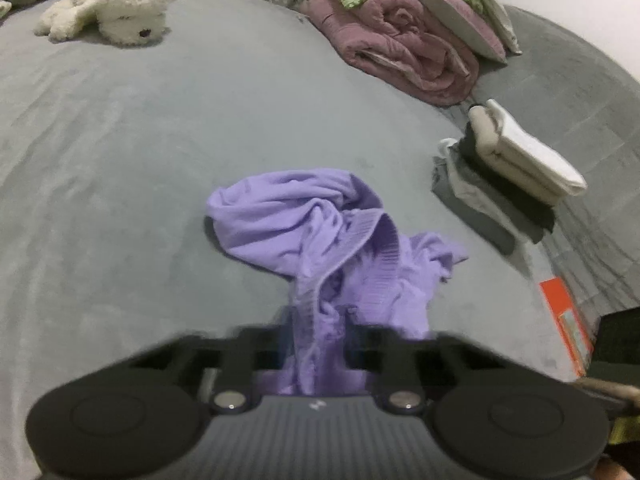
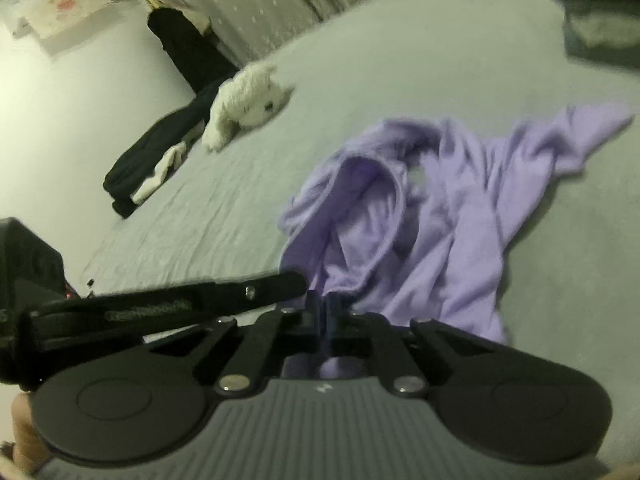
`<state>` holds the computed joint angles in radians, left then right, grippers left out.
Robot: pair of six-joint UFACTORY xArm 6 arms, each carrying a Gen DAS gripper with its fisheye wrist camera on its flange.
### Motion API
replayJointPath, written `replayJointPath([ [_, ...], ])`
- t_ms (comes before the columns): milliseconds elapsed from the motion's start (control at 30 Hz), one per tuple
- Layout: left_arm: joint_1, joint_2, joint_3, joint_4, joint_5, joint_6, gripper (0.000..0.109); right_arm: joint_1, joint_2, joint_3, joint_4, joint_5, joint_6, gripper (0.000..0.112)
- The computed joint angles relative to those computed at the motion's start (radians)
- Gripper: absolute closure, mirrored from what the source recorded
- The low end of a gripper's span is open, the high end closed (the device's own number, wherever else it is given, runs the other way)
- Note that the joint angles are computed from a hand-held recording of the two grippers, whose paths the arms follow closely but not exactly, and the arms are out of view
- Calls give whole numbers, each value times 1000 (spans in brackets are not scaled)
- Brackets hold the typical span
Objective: Fold clothes
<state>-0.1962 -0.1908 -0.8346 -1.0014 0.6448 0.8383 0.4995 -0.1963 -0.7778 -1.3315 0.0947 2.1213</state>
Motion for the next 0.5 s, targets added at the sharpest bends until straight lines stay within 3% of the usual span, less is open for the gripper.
replayJointPath([
  [133,16,-21,8,-82,-21,26,106,22,-85,22,-152,121,101,108],
  [500,67,-95,28,-280,74,210,106,-7,-200,80,-354,148,314,109],
])
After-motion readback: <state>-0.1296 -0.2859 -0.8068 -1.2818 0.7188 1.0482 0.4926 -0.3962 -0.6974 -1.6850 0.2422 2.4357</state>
